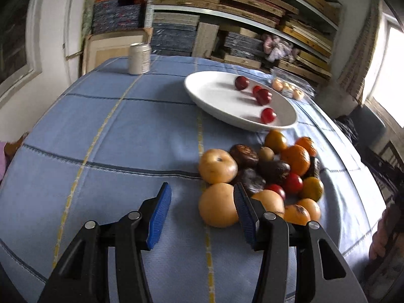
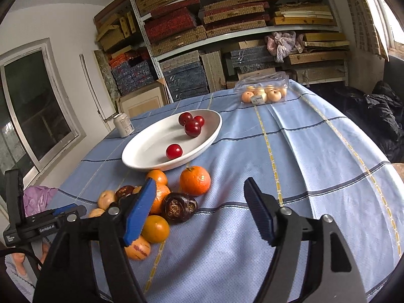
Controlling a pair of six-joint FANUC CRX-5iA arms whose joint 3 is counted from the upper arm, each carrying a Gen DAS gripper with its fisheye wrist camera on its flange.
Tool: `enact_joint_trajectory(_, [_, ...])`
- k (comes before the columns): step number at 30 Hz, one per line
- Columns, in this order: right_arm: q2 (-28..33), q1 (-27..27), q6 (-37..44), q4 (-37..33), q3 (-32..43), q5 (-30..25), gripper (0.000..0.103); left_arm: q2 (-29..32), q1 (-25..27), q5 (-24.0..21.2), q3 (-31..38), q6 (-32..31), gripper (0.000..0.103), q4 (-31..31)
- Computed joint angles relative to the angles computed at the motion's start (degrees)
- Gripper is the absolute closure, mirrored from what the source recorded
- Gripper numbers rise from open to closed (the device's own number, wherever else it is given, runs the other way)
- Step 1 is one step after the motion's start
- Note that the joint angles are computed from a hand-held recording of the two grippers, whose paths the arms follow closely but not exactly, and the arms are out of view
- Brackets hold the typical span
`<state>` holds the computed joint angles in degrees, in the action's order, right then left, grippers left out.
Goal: Organize fruits
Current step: 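Grasp a large pale orange round fruit with the left gripper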
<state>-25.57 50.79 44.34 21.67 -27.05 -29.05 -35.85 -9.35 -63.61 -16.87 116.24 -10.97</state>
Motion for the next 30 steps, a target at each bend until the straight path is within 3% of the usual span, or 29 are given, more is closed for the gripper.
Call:
enact_joint_trajectory(3, [-0.30, 0.03, 0.59, -0.74, -0.05, -0.21, 0.031, 2.42, -3.40, -1.51, 1.76, 0.95, 0.051, -3.07])
enact_joint_trajectory(8, [0.12, -0.02, 1.27, -1.47, 0.59, -0.40, 0.030, 3.85, -3.45, -2.00, 2.02, 0.02, 0.050, -2.86])
enact_joint_trajectory(18, [0.79, 0.10, 1.36, -1.77, 1.32, -0.86, 0.027, 4.45, -3.54, -3.86, 2.92, 2.51, 0.028, -5.17])
enact_joint_trajectory(23, [1.06, -0.04, 1.38, -1.82, 1.44, -0.74, 0.026, 4.41, -5.17, -6.76, 4.21, 7.40, 0.028, -9.94])
enact_joint_trajectory(30, [1.13, -0.17, 1.99, -2.19, 1.53, -0.52, 0.026, 3.57, -3.75, -6.51, 3.40, 6.06, 0.032, -8.26])
